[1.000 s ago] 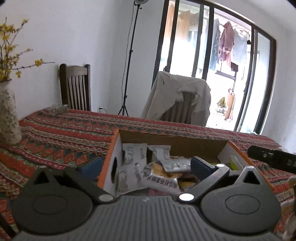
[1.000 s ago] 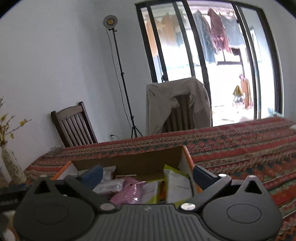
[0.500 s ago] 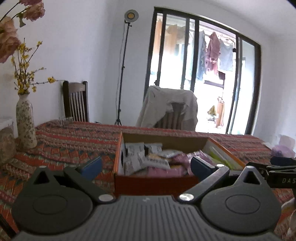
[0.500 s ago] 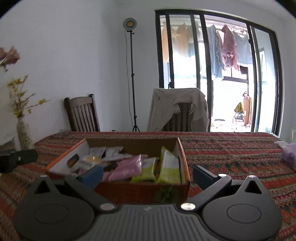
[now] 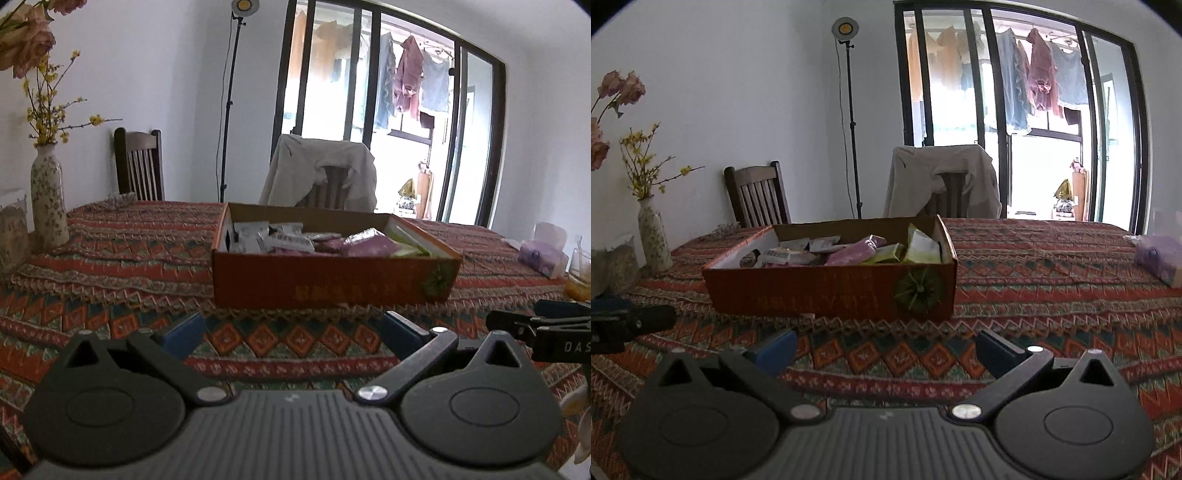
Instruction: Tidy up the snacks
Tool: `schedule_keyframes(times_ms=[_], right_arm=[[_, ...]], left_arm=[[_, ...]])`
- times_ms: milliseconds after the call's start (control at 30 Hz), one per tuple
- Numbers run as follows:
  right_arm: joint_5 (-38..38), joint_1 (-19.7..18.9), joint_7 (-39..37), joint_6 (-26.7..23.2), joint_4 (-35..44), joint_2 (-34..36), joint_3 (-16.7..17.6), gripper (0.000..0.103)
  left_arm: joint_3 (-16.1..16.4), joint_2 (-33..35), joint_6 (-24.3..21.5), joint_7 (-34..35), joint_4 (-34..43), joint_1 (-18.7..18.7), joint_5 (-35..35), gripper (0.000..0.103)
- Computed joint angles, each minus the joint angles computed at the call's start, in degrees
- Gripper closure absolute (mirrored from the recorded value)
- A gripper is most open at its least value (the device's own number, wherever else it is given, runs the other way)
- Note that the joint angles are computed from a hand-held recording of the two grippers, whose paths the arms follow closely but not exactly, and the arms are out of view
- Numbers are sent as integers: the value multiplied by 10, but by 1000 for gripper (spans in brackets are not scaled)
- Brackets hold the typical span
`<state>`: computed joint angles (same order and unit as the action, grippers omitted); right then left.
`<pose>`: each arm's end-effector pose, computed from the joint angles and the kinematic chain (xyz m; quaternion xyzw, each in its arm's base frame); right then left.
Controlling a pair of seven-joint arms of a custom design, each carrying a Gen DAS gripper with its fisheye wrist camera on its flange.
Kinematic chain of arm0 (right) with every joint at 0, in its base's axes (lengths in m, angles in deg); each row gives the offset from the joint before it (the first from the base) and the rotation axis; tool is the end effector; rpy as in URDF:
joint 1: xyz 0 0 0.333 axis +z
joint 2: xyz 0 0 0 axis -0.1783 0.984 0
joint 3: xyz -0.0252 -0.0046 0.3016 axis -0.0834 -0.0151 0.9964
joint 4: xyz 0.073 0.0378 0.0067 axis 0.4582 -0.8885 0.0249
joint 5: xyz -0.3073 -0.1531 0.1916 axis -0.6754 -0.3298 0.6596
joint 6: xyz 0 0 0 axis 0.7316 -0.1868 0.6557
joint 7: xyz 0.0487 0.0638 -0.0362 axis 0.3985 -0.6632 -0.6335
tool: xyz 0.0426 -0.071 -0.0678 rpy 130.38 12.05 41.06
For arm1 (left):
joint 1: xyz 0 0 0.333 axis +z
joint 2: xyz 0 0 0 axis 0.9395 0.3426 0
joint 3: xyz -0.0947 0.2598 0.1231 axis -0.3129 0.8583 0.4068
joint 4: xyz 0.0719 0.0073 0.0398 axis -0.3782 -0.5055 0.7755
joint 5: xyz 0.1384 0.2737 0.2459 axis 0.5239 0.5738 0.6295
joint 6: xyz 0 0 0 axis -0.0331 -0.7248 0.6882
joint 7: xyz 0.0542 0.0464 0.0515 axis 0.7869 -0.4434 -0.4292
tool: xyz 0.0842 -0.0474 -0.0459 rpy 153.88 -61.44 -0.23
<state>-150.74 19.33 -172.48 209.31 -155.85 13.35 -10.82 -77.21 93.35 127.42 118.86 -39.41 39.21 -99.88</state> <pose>0.4932 0.3734 0.4286 -0.5630 0.6254 -0.3629 0.4002 0.5344 -0.3769 0.4346 -0.5154 0.6538 -0.4658 0.3000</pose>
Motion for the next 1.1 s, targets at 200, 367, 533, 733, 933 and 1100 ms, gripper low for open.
schedule_keyframes(times_ms=[200,367,533,733,933,1100], right_arm=[[12,2,-4,3,-13,-3,3,0],[13,3,-4,10,-18,-5,4,0],[10,3,0,14,-19,-5,5,0],[12,3,0,14,-20,-6,5,0],[12,3,1,15,-19,-5,4,0],[10,2,2,18,-18,-5,4,0]], left_arm=[[-4,-6,5,-16,-23,-3,1,0],[-5,-16,14,-28,-46,-4,6,0],[-4,-22,19,-41,-56,-6,17,0],[-3,-22,16,-36,-54,-10,14,0],[-2,-22,17,-42,-57,-11,20,0],[0,-23,16,-46,-59,-12,23,0]])
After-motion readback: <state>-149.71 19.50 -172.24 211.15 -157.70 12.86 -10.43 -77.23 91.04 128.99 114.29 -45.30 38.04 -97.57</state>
